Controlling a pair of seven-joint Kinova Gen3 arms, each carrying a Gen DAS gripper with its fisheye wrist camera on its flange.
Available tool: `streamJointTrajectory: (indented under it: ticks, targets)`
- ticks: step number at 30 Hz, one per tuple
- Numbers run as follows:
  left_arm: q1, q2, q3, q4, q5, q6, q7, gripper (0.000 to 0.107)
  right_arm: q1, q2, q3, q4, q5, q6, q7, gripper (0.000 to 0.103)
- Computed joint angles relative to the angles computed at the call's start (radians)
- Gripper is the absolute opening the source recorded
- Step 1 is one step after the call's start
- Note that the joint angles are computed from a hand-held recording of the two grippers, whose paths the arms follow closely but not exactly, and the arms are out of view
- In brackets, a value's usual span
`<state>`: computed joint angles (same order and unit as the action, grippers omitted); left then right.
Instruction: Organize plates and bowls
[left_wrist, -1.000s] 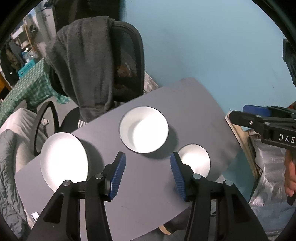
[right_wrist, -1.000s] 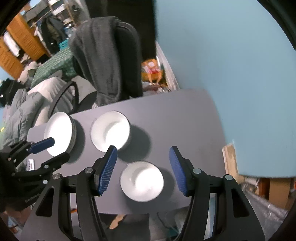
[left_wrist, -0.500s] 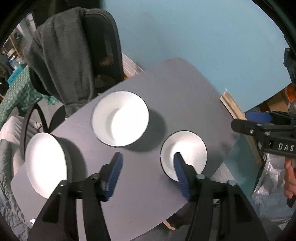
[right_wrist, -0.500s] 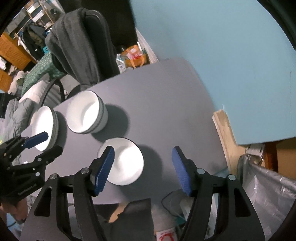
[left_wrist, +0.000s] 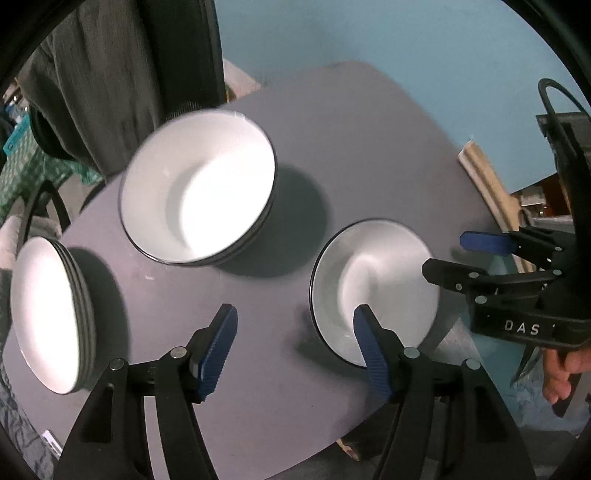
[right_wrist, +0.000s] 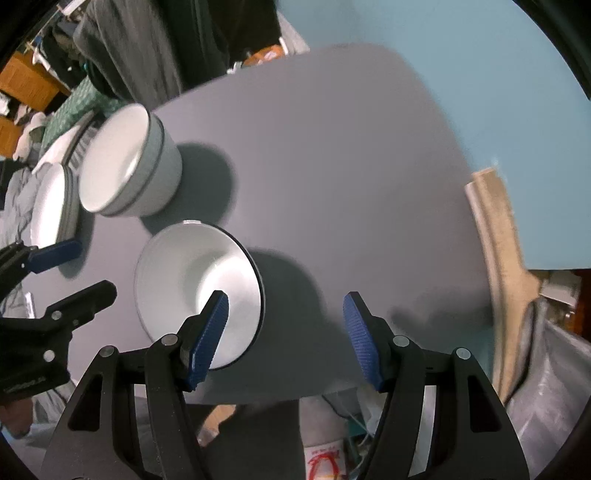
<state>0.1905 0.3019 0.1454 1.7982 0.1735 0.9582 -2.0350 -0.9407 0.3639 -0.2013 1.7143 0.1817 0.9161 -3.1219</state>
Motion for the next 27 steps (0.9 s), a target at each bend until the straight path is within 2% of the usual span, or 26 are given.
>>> streamJointTrajectory:
  ticks: [9,16,18,20,22,24,25,27]
  targets:
    - [0.034,0.048,-0.005,0.041,-0.025,-0.054,0.081,0.067,0.032,0.018,0.005,0.076,-0.038,-0.154,0.033,0.064]
    - [0.032,0.067,0.003,0.053,-0.009,-0.070,0.120,0.066,0.042,0.024,0.007,0.077,-0.055,-0.165,0.086,0.064]
    - [0.031,0.074,0.004,0.052,-0.005,-0.068,0.132,0.062,0.046,0.026,0.007,0.072,-0.059,-0.159,0.104,0.055]
    - [0.030,0.089,0.002,0.038,-0.006,-0.054,0.144,0.049,0.054,0.026,0.003,0.074,-0.073,-0.161,0.121,0.047]
    - [0.030,0.097,0.001,0.037,-0.008,-0.044,0.156,0.042,0.064,0.023,0.002,0.082,-0.085,-0.169,0.141,0.039]
    - [0.028,0.106,-0.004,0.036,-0.008,-0.039,0.172,0.030,0.064,0.017,0.003,0.087,-0.089,-0.172,0.148,0.031]
    - [0.026,0.112,-0.003,0.033,-0.008,-0.033,0.174,0.026,0.069,0.024,0.003,0.079,-0.092,-0.169,0.158,0.029]
    - [0.000,0.121,0.008,0.027,0.023,-0.012,0.155,0.020,0.071,0.025,0.004,0.074,-0.098,-0.165,0.167,0.019]
